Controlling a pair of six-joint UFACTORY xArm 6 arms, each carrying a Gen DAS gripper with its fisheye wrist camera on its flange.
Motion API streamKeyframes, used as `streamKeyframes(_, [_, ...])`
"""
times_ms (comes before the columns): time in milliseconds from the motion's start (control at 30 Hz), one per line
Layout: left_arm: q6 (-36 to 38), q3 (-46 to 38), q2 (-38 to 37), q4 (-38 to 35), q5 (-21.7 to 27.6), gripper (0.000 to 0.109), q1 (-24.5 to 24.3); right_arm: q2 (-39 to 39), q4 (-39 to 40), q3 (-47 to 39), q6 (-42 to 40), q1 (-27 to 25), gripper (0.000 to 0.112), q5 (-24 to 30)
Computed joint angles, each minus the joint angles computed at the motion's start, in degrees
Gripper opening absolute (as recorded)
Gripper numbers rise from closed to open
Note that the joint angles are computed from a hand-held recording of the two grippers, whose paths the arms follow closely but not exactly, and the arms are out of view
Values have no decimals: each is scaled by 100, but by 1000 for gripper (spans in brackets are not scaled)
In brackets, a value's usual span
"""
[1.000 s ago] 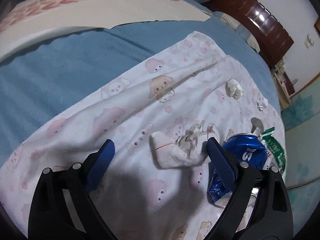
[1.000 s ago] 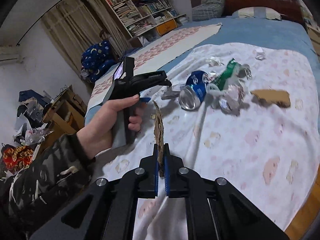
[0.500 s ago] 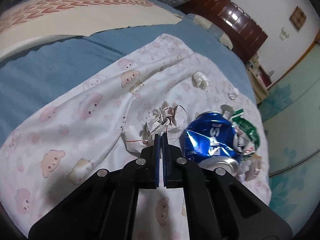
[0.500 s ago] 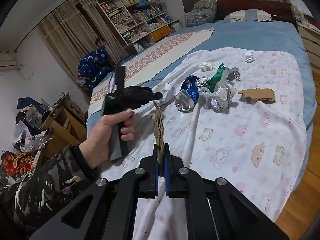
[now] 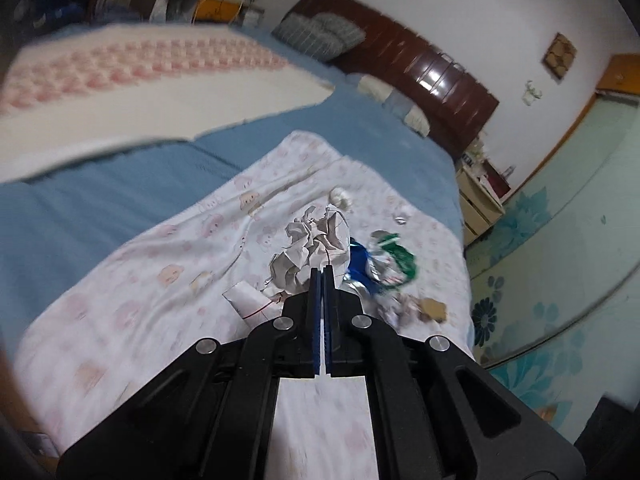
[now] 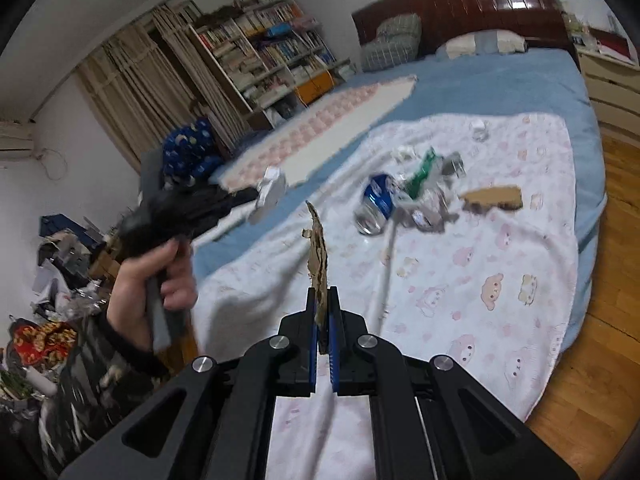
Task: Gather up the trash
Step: 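Carry both items to the red basket and open both tools to drop them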
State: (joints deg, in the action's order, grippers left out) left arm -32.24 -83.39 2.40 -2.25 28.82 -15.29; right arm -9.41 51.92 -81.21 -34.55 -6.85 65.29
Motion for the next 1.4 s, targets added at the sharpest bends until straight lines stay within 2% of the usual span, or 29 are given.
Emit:
streamKeyframes(100, [-814,851,-1040,1153,83,1,-405,-392,8,-5,-47,-255,6,209])
streamKeyframes(200, [-1445,1398,-1764,1868,407,1,-909,-817,183,30,-158,-797,6,607])
streamKeyframes(267, [-1872,1582,-2113,2282,774,1,-1465,-1148,289,96,-314,-1363,6,998])
streamKeyframes(400, [-2239,1341,-2133,2663,1086,1,-2457,-1635,337,147,-762,-2710,6,1797])
streamKeyframes(433, [-2259,1193,-2042,2730,1132,1,-2733,-1738,347,146,-954,-3274,6,2114])
streamKeyframes(533, [-1989,581,-1479,2518,1096,1,-3461,-1862,366,161,-1473,-4474,6,2694])
streamKeyframes(633, [-1425,-264,-519,2017,1023,1,-4009,-1705,330,186,-1856,-5718,6,3242])
streamKeyframes(767, [-605,-1545,906,1120,1216,1,-4441,-1434,-218,570,-2195,-6729,6,3134])
streamKeyframes(800, [-414,-1989,1356,960,1436,1,-4539,-1339,-415,691,-2229,-6893,6,3039])
streamKeyframes(900, [113,-2971,2478,587,1935,1,-4717,-1148,-889,1119,-2253,-7096,6,2645])
streamKeyframes(967, [367,-3303,2915,552,2199,1,-4781,-1039,-1380,1497,-2174,-7072,6,2280])
streamKeyframes(1067, [767,-4188,3790,403,3222,1,-4820,-975,-1881,2056,-2190,-6986,6,1788])
streamKeyframes(1167, [772,-4831,4267,422,3834,1,-4864,-965,-2169,2495,-2178,-6807,6,1418])
streamKeyframes(1267, [784,-4908,4370,265,4025,1,-4839,-1061,-2265,2850,-2089,-6590,6,1199])
streamKeyframes(1400, [838,-4836,4326,353,4033,1,-4893,-1136,-2309,3063,-1972,-6306,6,982])
